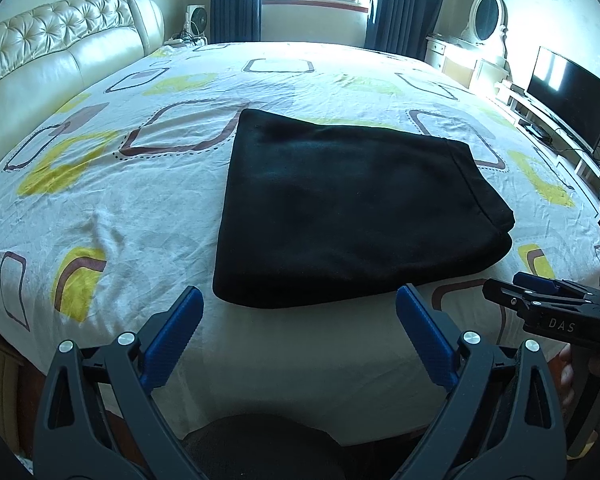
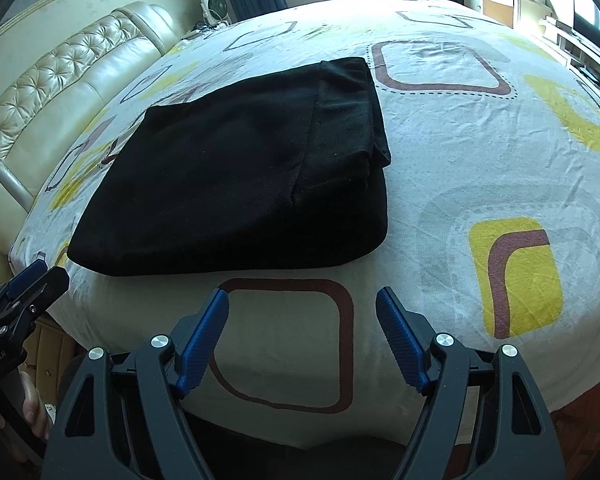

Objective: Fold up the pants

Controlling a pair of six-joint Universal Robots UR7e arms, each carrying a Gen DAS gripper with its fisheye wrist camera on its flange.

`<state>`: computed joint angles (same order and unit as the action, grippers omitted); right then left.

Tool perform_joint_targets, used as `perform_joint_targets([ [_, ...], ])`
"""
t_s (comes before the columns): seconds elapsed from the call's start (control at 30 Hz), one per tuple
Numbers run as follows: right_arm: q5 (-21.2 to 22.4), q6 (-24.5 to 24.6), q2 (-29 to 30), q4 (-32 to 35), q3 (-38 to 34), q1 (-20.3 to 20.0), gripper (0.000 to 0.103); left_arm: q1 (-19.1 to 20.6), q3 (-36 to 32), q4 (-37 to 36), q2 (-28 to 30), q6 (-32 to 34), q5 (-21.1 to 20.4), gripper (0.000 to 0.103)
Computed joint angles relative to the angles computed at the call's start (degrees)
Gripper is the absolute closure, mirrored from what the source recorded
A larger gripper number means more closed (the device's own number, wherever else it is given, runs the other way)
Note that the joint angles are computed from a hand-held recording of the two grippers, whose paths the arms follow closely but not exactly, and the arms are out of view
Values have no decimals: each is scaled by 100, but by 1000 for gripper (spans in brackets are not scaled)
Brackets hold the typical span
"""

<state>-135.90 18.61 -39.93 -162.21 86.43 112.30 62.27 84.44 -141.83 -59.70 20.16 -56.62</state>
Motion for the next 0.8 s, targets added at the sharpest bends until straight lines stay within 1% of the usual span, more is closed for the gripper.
perform_joint_targets([
  [0.8, -6, 74, 32, 63, -34, 23, 28, -3, -10, 51, 8, -18, 48, 6],
])
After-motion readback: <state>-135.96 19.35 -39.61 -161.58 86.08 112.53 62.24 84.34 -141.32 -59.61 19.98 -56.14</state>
